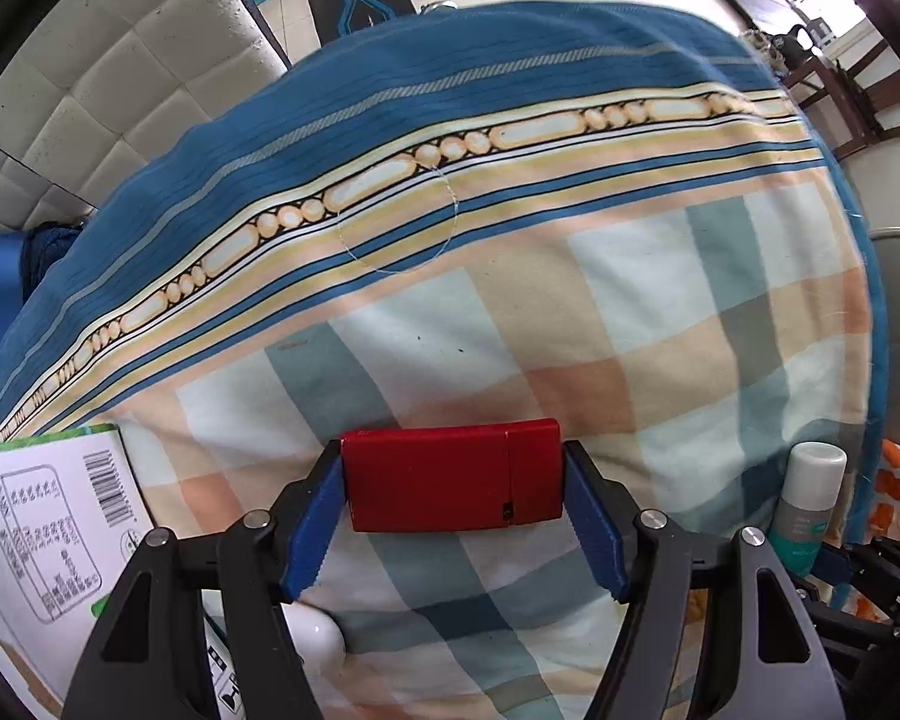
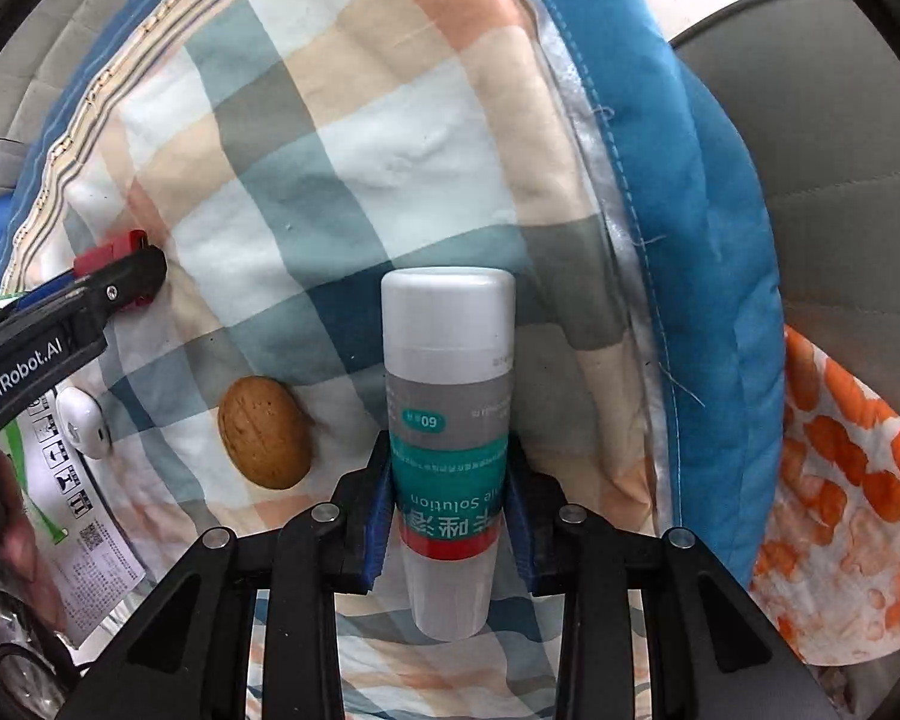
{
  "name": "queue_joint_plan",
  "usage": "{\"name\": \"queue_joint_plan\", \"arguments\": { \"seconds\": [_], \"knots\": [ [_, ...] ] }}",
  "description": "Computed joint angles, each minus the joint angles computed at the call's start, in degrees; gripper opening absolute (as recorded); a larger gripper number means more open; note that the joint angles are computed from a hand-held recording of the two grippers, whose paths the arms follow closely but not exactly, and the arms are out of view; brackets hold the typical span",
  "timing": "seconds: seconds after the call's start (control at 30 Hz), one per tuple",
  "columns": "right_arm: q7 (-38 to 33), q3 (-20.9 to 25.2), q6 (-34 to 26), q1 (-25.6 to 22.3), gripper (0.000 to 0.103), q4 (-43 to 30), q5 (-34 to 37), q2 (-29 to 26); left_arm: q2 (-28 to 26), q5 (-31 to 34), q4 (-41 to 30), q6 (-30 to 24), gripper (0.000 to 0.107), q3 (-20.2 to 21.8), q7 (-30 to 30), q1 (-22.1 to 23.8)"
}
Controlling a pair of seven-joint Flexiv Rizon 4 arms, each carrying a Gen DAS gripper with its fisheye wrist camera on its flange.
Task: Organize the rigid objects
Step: 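Lift and carry the red block and white-teal tube over the box with both tools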
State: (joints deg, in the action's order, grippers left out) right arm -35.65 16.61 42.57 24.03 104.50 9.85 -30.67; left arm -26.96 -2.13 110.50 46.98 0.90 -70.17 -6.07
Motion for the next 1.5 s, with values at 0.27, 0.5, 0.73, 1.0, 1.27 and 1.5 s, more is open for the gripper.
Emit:
{"name": "queue_joint_plan", "arguments": {
  "seconds": [0.27, 0.5, 0.73, 1.0, 1.27, 1.5],
  "knots": [
    [1.24, 0.42, 2.07, 1.05, 0.035, 3.11, -0.8, 6.23, 6.8, -4.02, 5.82, 2.49, 0.067, -0.92, 3.56, 1.98],
    [1.1, 0.7, 2.33, 2.22, 0.035, 3.12, -1.77, 11.08, 15.8, -10.58, 11.66, 2.24, 0.067, -0.62, 9.2, 4.43],
    [1.93, 1.45, 3.51, 5.55, 0.035, 0.01, -3.22, 13.92, 22.11, -17.64, 14.82, 0.87, 0.067, 2.23, 18.14, 8.58],
    [5.5, 1.96, 5.84, 13.71, 0.035, -10.66, -8.34, 7.96, 29.13, -18.28, 15.36, -4.94, 0.067, 9.0, 25.4, 16.03],
    [5.22, 1.79, -0.25, 22.32, 0.035, -32.28, -11.59, -7.79, 24.25, -17.22, 9.8, -9.64, 0.068, 13.09, 30.41, 26.08],
    [4.13, 0.33, -6.07, 27.35, 0.035, -47.94, -10.93, -20.16, 14.82, -17.11, 2.33, -16.98, 0.068, 12.45, 31.79, 31.96]
  ]
}}
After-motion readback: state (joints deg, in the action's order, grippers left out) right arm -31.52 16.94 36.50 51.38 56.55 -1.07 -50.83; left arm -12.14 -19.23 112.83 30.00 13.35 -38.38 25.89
